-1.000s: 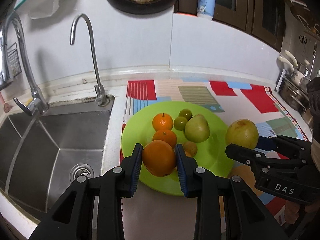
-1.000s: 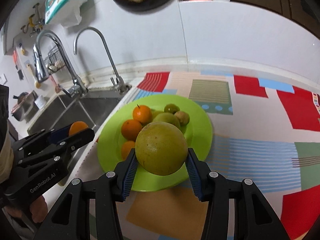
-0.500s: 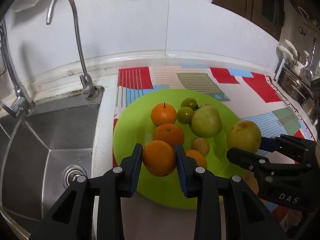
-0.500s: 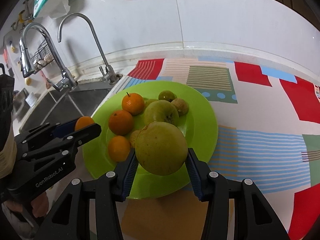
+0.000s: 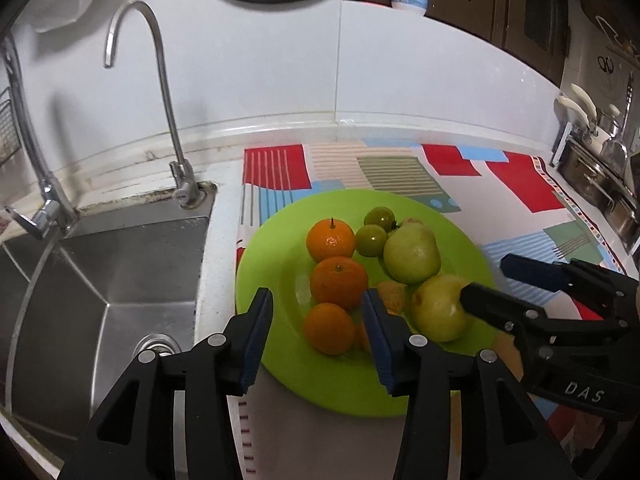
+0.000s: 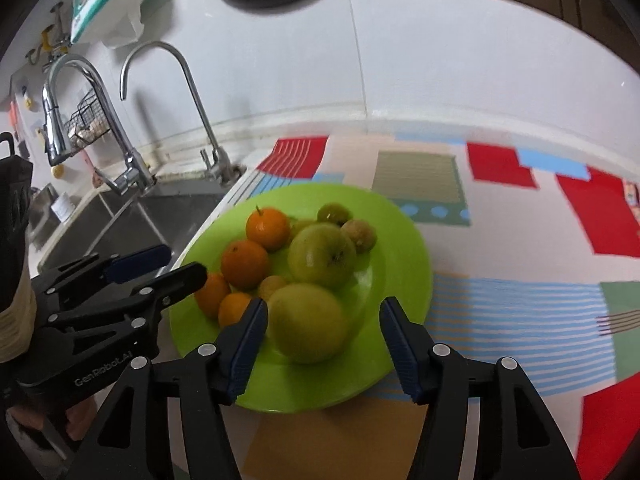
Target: Organize fruits
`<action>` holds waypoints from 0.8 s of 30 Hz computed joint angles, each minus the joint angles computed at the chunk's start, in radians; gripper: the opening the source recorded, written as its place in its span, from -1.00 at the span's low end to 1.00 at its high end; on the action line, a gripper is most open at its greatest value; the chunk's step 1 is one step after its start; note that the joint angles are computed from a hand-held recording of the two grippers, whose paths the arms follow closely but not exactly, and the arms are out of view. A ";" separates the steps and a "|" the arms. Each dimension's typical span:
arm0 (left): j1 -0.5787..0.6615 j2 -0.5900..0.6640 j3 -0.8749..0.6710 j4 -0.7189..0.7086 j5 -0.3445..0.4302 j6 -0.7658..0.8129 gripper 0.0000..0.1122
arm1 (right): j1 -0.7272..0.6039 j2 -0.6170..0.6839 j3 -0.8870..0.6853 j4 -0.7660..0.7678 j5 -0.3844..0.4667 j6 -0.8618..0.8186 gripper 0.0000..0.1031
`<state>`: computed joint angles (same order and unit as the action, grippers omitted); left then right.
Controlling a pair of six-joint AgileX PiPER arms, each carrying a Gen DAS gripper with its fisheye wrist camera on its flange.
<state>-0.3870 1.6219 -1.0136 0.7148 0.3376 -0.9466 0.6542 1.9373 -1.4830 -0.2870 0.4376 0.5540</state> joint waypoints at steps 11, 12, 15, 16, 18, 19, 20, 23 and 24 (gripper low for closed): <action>-0.193 -0.137 0.081 0.291 0.200 -0.381 0.23 | 0.040 -0.184 0.193 -0.335 0.006 0.358 0.56; -0.220 -0.149 0.088 0.313 0.228 -0.419 0.28 | 0.042 -0.211 0.221 -0.362 0.002 0.389 0.57; -0.291 -0.174 0.099 0.353 0.304 -0.493 0.45 | 0.049 -0.277 0.286 -0.409 -0.001 0.438 0.70; -0.326 -0.182 0.101 0.369 0.344 -0.524 0.48 | 0.052 -0.295 0.302 -0.421 0.002 0.452 0.71; -0.374 -0.194 0.104 0.390 0.396 -0.568 0.58 | 0.056 -0.336 0.341 -0.444 0.007 0.479 0.71; -0.410 -0.200 0.106 0.406 0.435 -0.602 0.63 | 0.057 -0.360 0.363 -0.455 0.010 0.492 0.71; -0.441 -0.204 0.106 0.417 0.471 -0.628 0.65 | 0.059 -0.378 0.382 -0.468 0.012 0.507 0.71; -0.532 -0.209 0.099 0.430 0.569 -0.676 0.70 | 0.061 -0.451 0.455 -0.506 0.010 0.546 0.72; -0.551 -0.207 0.094 0.432 0.590 -0.686 0.71 | 0.063 -0.470 0.473 -0.515 0.014 0.555 0.73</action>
